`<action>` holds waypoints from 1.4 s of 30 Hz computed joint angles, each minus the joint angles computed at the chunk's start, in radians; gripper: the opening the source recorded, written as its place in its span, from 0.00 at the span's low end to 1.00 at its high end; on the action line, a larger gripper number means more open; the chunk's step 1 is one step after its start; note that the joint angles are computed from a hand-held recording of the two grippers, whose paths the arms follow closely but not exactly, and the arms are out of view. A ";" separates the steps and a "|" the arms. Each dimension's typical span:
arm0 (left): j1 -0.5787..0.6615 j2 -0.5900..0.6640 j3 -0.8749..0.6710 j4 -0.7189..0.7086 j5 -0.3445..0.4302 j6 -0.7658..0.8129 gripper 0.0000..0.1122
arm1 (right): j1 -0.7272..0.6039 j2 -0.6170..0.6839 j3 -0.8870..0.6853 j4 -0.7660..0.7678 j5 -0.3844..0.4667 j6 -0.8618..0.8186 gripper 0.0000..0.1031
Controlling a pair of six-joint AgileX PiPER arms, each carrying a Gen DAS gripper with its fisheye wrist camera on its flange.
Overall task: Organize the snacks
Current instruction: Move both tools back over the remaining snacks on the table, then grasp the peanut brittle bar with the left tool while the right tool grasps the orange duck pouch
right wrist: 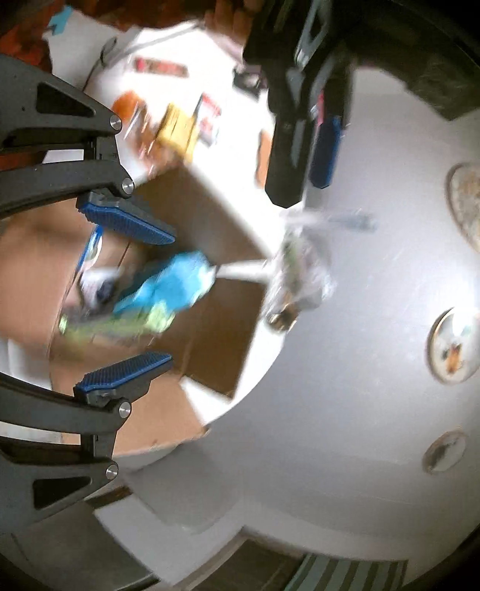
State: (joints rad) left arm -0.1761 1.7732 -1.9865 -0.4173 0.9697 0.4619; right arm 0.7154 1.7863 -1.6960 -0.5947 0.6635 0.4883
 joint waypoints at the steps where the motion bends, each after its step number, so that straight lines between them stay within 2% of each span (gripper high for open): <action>1: 0.032 -0.039 0.053 -0.010 -0.018 0.008 0.72 | 0.018 0.004 -0.010 0.003 -0.006 -0.001 0.56; 6: 0.200 -0.217 0.347 -0.077 -0.112 0.074 0.74 | 0.116 0.060 -0.076 0.049 -0.030 -0.037 0.56; 9: 0.299 -0.288 0.512 -0.112 -0.159 0.124 0.74 | 0.158 0.151 -0.178 0.157 -0.012 -0.134 0.56; 11: 0.368 -0.307 0.602 -0.151 -0.184 0.182 0.74 | 0.171 0.246 -0.288 0.270 0.027 -0.245 0.56; 15: 0.463 -0.306 0.733 -0.205 -0.203 0.247 0.74 | 0.184 0.434 -0.492 0.333 0.132 -0.299 0.56; 19: 0.476 -0.288 0.866 -0.191 -0.287 0.218 0.74 | 0.187 0.591 -0.634 0.291 0.205 -0.191 0.56; 23: 0.473 -0.301 0.989 -0.171 -0.374 0.159 0.74 | 0.202 0.665 -0.646 0.177 0.198 0.003 0.69; 26: 0.484 -0.300 1.037 -0.204 -0.386 0.169 0.74 | 0.203 0.692 -0.653 0.172 0.195 0.088 0.72; 27: 0.481 -0.303 1.052 -0.200 -0.397 0.157 0.73 | 0.202 0.694 -0.639 0.168 0.173 0.123 0.76; 31: 0.468 -0.299 1.084 -0.175 -0.432 0.124 0.71 | 0.211 0.701 -0.617 0.095 0.145 0.235 0.82; 34: 0.457 -0.297 1.092 -0.163 -0.452 0.114 0.64 | 0.213 0.738 -0.668 0.086 0.156 0.250 0.83; 36: 0.450 -0.290 1.081 -0.157 -0.450 0.112 0.56 | 0.220 0.771 -0.723 0.054 0.188 0.255 0.83; 39: 0.434 -0.270 1.051 -0.149 -0.442 0.116 0.42 | 0.218 0.744 -0.660 0.030 0.146 0.263 0.82; 42: 0.417 -0.249 1.033 -0.176 -0.443 0.159 0.34 | 0.208 0.681 -0.538 0.017 0.078 0.263 0.77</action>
